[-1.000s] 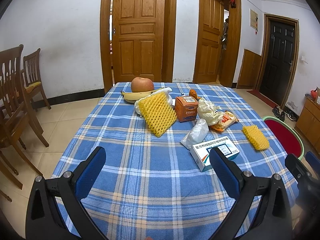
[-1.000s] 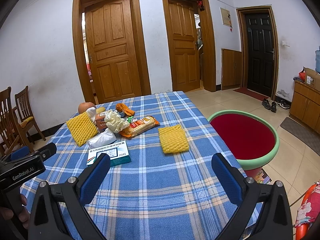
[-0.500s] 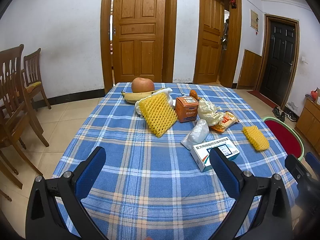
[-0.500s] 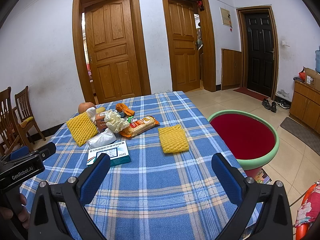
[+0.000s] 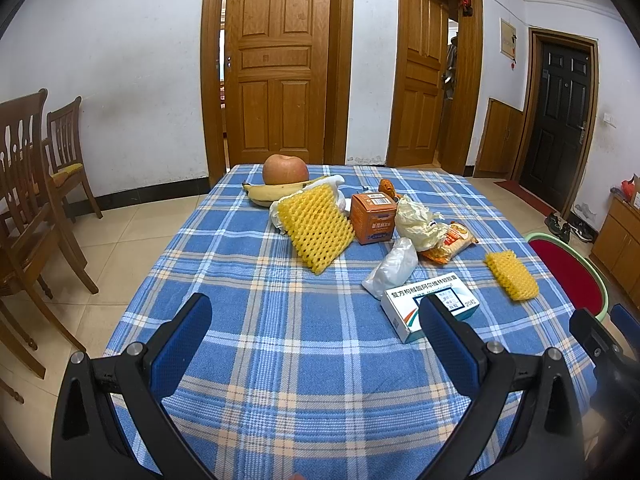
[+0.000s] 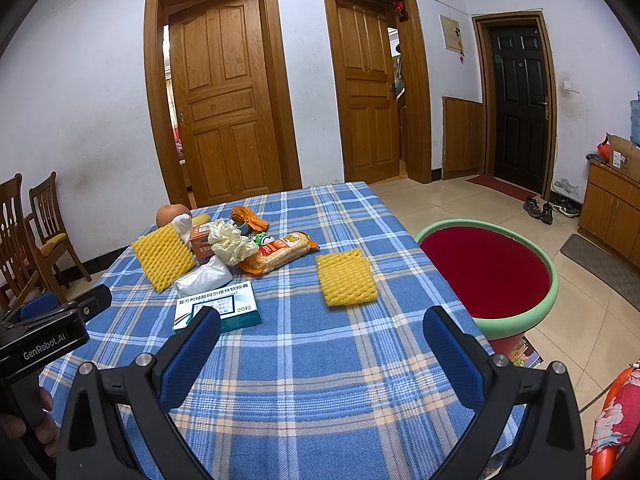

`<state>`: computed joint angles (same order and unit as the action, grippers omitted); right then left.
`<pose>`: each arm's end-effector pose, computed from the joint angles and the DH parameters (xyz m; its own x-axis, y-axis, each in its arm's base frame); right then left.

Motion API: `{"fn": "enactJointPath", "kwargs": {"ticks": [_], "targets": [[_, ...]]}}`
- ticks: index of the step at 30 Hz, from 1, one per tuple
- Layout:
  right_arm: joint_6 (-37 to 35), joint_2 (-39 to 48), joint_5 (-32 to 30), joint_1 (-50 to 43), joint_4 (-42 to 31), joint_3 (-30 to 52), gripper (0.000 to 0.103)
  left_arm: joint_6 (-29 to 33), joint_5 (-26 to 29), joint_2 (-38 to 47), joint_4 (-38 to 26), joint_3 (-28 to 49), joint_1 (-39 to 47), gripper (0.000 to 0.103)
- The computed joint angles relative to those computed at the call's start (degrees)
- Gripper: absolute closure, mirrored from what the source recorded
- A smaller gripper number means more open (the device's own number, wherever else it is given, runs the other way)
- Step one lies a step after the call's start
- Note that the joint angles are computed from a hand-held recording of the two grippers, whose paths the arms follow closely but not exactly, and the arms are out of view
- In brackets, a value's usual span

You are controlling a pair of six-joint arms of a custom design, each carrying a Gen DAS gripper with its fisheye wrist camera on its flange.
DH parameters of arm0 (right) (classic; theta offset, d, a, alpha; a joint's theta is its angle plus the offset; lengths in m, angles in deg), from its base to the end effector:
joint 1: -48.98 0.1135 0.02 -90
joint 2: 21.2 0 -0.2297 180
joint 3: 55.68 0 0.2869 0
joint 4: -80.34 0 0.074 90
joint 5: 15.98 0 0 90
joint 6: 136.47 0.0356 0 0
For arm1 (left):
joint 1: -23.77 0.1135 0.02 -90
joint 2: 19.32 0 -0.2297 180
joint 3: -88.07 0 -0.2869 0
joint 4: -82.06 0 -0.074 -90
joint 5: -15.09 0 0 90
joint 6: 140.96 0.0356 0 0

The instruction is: Collect trash

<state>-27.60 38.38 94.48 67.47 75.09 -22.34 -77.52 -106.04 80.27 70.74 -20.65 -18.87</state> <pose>0.2435 0.0683 0.1287 -0.4734 0.1612 -0.8660 0.1466 0.9838 0.1030 0.3003 -0.2515 0.1373 -0.5480 -0.0157 -0.8363 0.0469 0.9977 -0.0494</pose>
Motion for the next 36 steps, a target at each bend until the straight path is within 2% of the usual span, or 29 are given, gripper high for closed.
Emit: {"fn": "enactJointPath", "kwargs": {"ticks": [15,22,31,36], "targets": [[0.5,-0.1,0.3,0.4,-1.1,0.4,0.0,0.1,0.4,0.3,-0.4,0.1,0.4,0.002],[-0.4,4.8,-2.3,-2.4,1.0,2.7,0.0,0.7,1.0,2.0,-1.9,2.3,1.3,0.002],[-1.8,11.9,-5.0,-5.6,0.2,8.6,0.0,2.4,4.6,6.8,-5.1,8.8,5.0,0.002],[-2.9,17.8,-6.9,-7.9,-1.7,13.7,0.0,6.2,8.4,12.5,-8.9,16.4,8.4,0.002]]}}
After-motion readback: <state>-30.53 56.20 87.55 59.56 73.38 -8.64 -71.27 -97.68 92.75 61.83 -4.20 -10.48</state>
